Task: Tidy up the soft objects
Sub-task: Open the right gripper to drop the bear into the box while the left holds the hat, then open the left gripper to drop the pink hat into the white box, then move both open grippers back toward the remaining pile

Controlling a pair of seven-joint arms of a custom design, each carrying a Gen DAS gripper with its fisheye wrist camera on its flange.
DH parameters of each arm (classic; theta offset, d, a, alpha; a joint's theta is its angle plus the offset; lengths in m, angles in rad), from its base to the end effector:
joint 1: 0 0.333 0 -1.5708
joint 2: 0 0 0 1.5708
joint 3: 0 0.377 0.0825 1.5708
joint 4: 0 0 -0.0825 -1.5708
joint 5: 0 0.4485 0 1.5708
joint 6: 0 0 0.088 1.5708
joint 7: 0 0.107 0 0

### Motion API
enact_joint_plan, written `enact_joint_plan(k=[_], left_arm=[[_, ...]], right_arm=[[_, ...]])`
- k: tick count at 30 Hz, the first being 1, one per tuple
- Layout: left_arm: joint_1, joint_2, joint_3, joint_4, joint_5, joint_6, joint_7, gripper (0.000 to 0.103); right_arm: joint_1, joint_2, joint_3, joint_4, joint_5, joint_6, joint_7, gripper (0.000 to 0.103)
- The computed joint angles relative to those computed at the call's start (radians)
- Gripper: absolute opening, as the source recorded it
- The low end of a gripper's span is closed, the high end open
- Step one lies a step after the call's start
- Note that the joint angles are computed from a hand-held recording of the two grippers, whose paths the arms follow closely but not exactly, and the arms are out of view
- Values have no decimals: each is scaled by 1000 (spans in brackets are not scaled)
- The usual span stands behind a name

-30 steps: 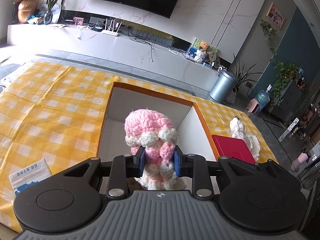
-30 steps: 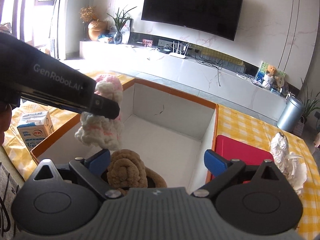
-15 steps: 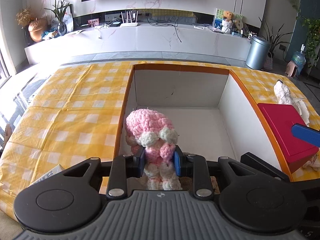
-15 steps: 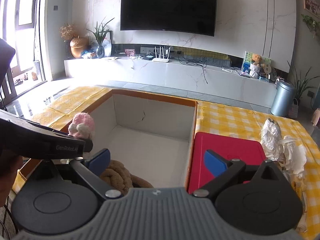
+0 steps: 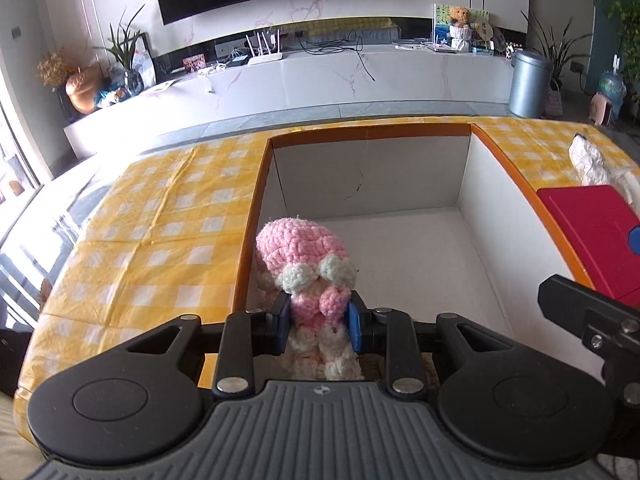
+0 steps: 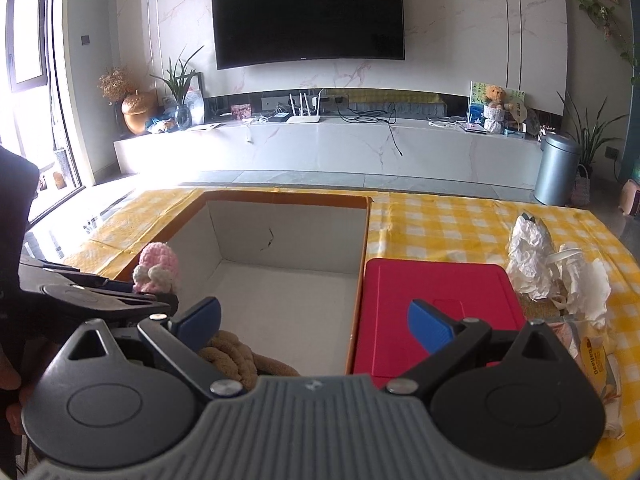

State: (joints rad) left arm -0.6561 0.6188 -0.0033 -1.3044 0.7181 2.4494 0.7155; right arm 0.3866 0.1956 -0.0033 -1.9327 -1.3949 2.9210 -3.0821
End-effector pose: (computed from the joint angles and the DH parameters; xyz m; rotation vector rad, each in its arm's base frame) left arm 0.6845 -0.5291 0.4667 -1.5199 1.9455 -0.6273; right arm 0.6161 0.3149 0.4633 -1.6190 1.5732 -0.7639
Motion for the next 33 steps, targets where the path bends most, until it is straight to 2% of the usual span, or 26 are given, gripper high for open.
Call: enact_joint_plan(k=[4, 7, 9, 12, 13, 18, 23, 26, 30, 33], left_arm=[[4, 27, -21, 42, -47, -70, 40, 35], [-13, 31, -10, 56, -36, -109, 64, 48], [-42, 18, 17, 40, 27, -113, 39, 73], [-58, -30, 37, -24, 134, -31, -41, 90], [-62, -42, 41, -36, 164, -14, -76, 92], [-51, -92, 35, -97, 291, 90, -232, 94], [-11, -107, 2, -113, 294, 192, -280, 94], [-3, -110, -2, -120, 267, 246, -296, 94], [-16, -123, 16, -139, 294, 316, -330, 92], [-13, -124, 13, -149, 278, 393, -310, 92]], right_arm=[[0, -1, -1, -2, 6, 0, 3, 98], [-1, 1, 0, -2, 22, -5, -7, 98], [-5, 4, 3, -2, 60, -2, -35, 98], [-5, 4, -1, -5, 106, -8, -51, 98], [-5, 2, -4, -7, 117, -5, -51, 98], [-7, -20, -26, -22, 70, 33, 46, 98], [-30, -77, -19, -51, -39, 8, 150, 98], [-57, -134, 1, -92, -86, -48, 185, 100], [-95, -232, 37, -176, -92, -198, 160, 100], [-129, -291, 56, -233, -32, -303, 100, 100]])
